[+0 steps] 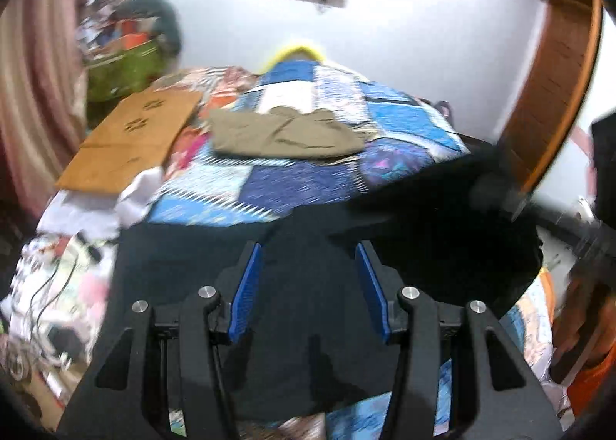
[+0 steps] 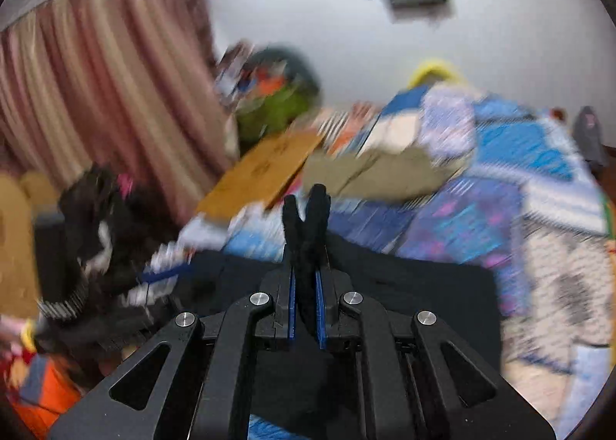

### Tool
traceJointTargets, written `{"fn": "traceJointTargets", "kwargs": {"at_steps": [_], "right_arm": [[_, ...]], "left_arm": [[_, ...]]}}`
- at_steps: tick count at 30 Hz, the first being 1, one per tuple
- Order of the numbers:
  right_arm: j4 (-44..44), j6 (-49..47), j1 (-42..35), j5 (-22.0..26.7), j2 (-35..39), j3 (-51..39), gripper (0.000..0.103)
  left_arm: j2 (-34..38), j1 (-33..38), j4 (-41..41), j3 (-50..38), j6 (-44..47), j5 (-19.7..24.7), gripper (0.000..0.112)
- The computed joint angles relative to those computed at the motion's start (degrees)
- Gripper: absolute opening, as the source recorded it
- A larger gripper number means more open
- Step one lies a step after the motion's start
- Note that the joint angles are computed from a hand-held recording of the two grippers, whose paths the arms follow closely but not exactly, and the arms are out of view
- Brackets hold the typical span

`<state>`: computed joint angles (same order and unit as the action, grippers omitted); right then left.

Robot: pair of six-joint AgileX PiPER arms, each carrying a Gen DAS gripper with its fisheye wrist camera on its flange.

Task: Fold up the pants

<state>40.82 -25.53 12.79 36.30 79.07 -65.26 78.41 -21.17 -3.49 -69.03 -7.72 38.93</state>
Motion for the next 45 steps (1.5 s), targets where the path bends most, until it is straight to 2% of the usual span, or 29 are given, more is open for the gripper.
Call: {"fn": "traceJointTargets", "kwargs": {"at_steps": [2, 5, 8, 10, 12, 15, 19, 23, 25, 27, 30, 32, 35, 38, 40, 43, 45], "right_arm": [[-1.94, 1.51, 4.82, -0.9, 4.06, 1.69, 0.007], [-1.4, 1.38, 7.8, -0.03, 8.05, 3.98, 0.009], [-6.5, 4.48, 9.73, -2.6, 7.35, 4.97, 0.012], [-5.48, 3.97, 7.91, 1.56, 7.73, 2.84, 0.016], [-3.52, 3.13, 6.56, 3.64, 7.14, 1.72, 0.034], [-8.86, 5.46, 6.02, 2.13, 2.95, 1.8, 0.042], [-11.45, 4.23, 1.69, 1.31, -0.32, 1.82, 0.044], [-20.16, 6.39, -2.71, 1.79, 2.82, 0.31, 0.044], [-21.93, 5.83, -4.86, 3.9, 4.77, 0.56, 0.044], [-23.77, 5.37, -6.11, 5.22, 5.39, 2.26, 0.041], [-19.45, -1.24, -8.17, 2.51, 2.17, 7.44, 0.041], [-16.55, -4.56, -9.84, 2.76, 1.26, 8.61, 0.041], [-13.37, -7.38, -11.13, 2.06, 0.26, 10.63, 0.041], [-13.69, -7.51, -11.18, 2.1, -0.23, 10.91, 0.041], [-14.39, -6.92, -11.19, 3.25, -1.14, 10.83, 0.041], [-15.42, -6.45, -12.06, 6.36, -1.54, 9.24, 0.041], [-15.15, -6.08, -12.87, 8.3, -1.74, 7.8, 0.043]], "left_arm": [[-1.73, 2.59, -1.49, 2.79, 1.36, 0.18, 0.05], [-3.03, 5.21, -3.71, 6.28, 3.25, -0.05, 0.05], [-3.02, 5.57, -4.68, 7.93, 3.72, -0.44, 0.05], [-2.68, 4.84, -4.41, 7.83, 3.38, -0.69, 0.05], [-2.12, 3.58, -3.97, 7.02, 2.73, -1.19, 0.05], [-1.09, 1.72, -3.49, 5.14, 1.92, -1.48, 0.05], [2.34, -1.76, -3.06, 1.34, 1.0, -1.51, 0.05], [8.02, -5.85, 0.0, -1.65, -2.24, -2.09, 0.049], [11.79, -7.7, 1.53, -3.47, -3.95, -1.6, 0.032], [15.65, -9.03, 1.57, -5.36, -3.46, -0.23, 0.021], [18.99, -10.72, 5.23, -4.87, -6.06, -0.22, 0.019], [18.18, -11.13, 6.9, -1.81, -7.49, -3.23, 0.019], [17.26, -11.25, 9.82, -0.24, -10.26, -3.29, 0.019], [14.89, -9.29, 6.77, 3.07, -6.95, -4.57, 0.025], [13.65, -8.05, 4.27, 3.45, -4.56, -4.08, 0.026], [10.66, -8.6, 12.05, 4.32, -10.98, -1.95, 0.025], [7.33, -5.89, 11.26, 5.86, -10.04, -1.49, 0.025]]}}
